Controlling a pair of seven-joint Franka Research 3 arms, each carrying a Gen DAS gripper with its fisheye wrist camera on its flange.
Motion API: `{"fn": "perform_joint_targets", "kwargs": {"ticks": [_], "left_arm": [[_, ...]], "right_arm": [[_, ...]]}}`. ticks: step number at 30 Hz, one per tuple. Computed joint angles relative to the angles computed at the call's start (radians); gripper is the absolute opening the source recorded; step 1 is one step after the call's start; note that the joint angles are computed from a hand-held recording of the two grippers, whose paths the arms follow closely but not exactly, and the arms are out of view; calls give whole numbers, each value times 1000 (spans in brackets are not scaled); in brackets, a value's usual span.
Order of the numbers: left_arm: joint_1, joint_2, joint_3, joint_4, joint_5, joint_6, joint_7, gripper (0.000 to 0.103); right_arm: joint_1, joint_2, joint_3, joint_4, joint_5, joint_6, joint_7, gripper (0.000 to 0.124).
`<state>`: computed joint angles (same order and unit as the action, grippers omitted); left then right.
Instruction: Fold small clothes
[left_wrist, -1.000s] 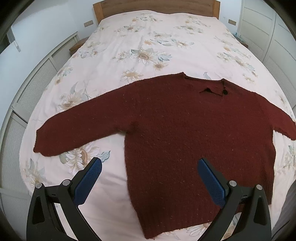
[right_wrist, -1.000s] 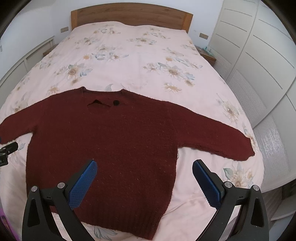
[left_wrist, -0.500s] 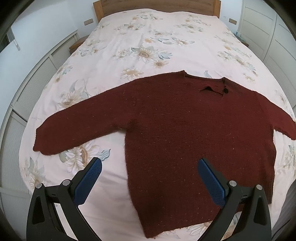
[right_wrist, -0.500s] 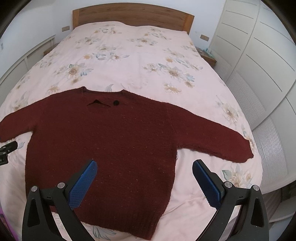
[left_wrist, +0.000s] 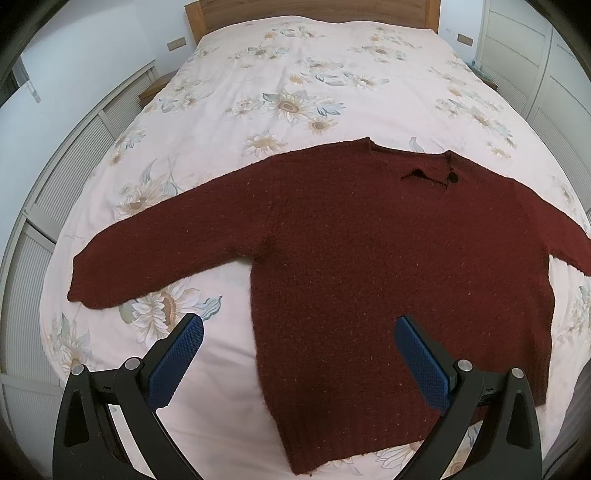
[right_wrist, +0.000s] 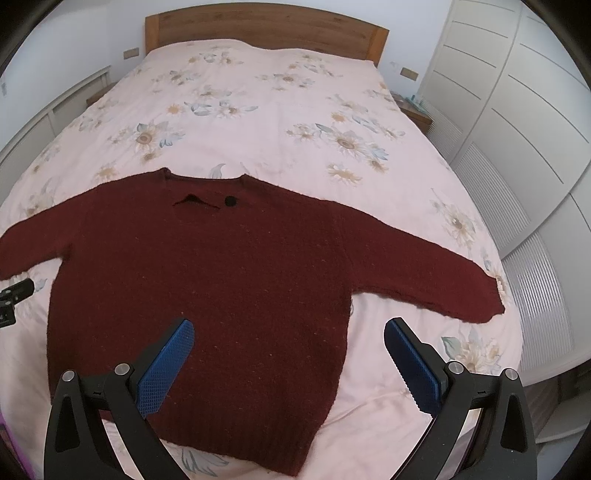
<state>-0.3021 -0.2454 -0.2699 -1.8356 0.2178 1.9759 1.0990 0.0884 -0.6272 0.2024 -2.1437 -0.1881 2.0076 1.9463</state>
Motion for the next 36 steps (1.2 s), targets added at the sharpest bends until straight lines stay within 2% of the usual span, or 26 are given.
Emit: {"fn": "perform_joint_targets", "kwargs": {"ticks": [28,31,36], "left_arm": [[-9,21,-7,12,8,-19,5,102],[-10,25,-7,15,9,-24,6,102],[-12,30,-2,15,-1,-9,24,102]], "right_arm": [[-2,-8,-11,-17,4,-12,-21,103],[-7,-9,-14,-25,7,2,-15,103],[-28,-29,-47,-66,32,80,-2,103]]}}
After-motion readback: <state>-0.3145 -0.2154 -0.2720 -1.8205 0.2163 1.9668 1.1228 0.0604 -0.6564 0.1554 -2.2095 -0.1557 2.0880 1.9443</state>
